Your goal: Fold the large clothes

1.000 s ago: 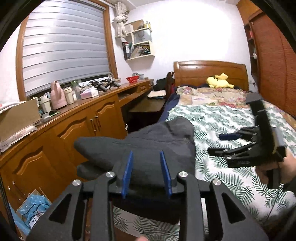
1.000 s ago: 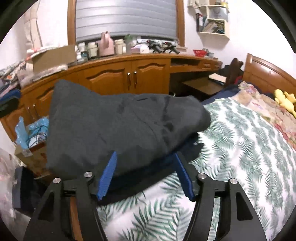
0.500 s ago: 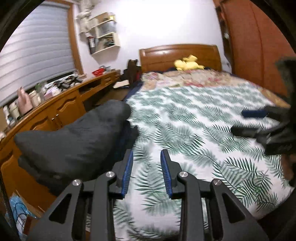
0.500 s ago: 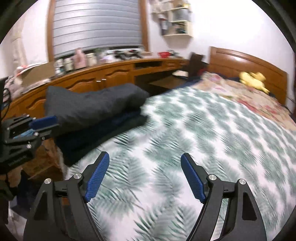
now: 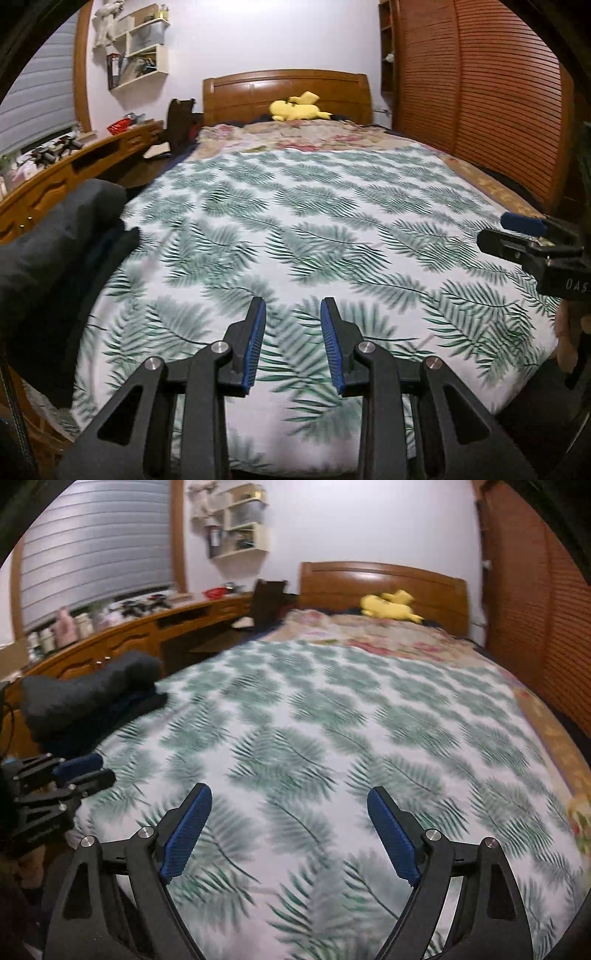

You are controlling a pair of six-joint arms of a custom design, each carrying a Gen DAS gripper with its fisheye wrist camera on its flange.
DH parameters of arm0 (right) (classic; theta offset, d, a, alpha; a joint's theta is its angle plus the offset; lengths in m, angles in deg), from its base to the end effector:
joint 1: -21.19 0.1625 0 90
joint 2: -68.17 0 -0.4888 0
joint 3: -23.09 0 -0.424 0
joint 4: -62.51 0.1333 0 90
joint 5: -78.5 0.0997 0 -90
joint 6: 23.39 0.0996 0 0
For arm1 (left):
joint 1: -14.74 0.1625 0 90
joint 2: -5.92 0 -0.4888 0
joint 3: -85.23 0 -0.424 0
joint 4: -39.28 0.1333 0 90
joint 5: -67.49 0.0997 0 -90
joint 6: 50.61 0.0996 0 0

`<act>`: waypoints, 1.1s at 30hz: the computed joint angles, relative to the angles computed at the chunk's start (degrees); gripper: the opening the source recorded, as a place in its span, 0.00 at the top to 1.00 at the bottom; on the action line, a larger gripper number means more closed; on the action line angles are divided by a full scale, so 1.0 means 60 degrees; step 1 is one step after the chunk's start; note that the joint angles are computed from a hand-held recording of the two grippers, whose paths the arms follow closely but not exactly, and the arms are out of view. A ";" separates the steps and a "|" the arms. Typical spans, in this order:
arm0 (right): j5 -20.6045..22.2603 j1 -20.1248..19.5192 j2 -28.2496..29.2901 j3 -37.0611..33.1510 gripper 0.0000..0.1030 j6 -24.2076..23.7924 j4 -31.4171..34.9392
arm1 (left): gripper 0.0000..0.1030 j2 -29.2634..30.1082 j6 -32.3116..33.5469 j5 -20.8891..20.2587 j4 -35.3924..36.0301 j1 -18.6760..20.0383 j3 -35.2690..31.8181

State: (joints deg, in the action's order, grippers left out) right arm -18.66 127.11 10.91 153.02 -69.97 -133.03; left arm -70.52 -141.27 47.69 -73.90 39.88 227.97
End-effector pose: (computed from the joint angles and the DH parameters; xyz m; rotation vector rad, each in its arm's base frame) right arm 0.2611 -0.4746 0.1400 1.3971 -2.4012 0.7442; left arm -0.2066 -0.3477 0.1567 0.0910 1.9890 -1.1570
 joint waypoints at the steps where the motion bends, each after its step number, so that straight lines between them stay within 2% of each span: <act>1: -0.0071 -0.0148 -0.0108 0.0141 0.15 0.0009 -0.0207 | 0.71 0.0170 0.0244 -0.0014 -0.0421 0.0028 0.0013; 5: -0.0103 -0.0613 -0.0547 0.0542 0.15 0.0083 -0.0504 | 0.71 0.0773 0.0683 -0.0057 -0.1329 -0.0058 -0.0104; 8: -0.0096 -0.0844 -0.0906 0.0827 0.15 0.0058 -0.0834 | 0.71 0.0988 0.0673 -0.0043 -0.1421 -0.0267 -0.0277; 10: 0.0045 -0.0936 -0.1214 0.0967 0.15 0.0131 -0.0827 | 0.71 0.0971 0.0489 -0.0010 -0.1084 -0.0409 -0.0433; 15: 0.0465 -0.0927 -0.2156 0.1229 0.15 0.0288 -0.0479 | 0.71 0.0815 -0.0907 0.0100 0.1117 -0.1049 -0.1140; 20: 0.0646 -0.0647 -0.2918 0.1537 0.14 0.0379 -0.0658 | 0.71 0.0698 -0.1801 0.0051 0.2583 -0.1584 -0.1600; 29: 0.0959 -0.0259 -0.3844 0.1905 0.12 0.0732 -0.0384 | 0.71 0.0557 -0.4030 -0.0019 0.5660 -0.2630 -0.2363; 33: 0.0895 -0.0065 -0.4063 0.2025 0.12 0.0844 -0.0629 | 0.71 0.0603 -0.5115 -0.0126 0.6999 -0.3042 -0.2653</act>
State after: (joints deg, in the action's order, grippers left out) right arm -13.29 126.72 -13.47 165.17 -64.91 -136.81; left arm -66.90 -171.96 46.93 -31.91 21.63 212.05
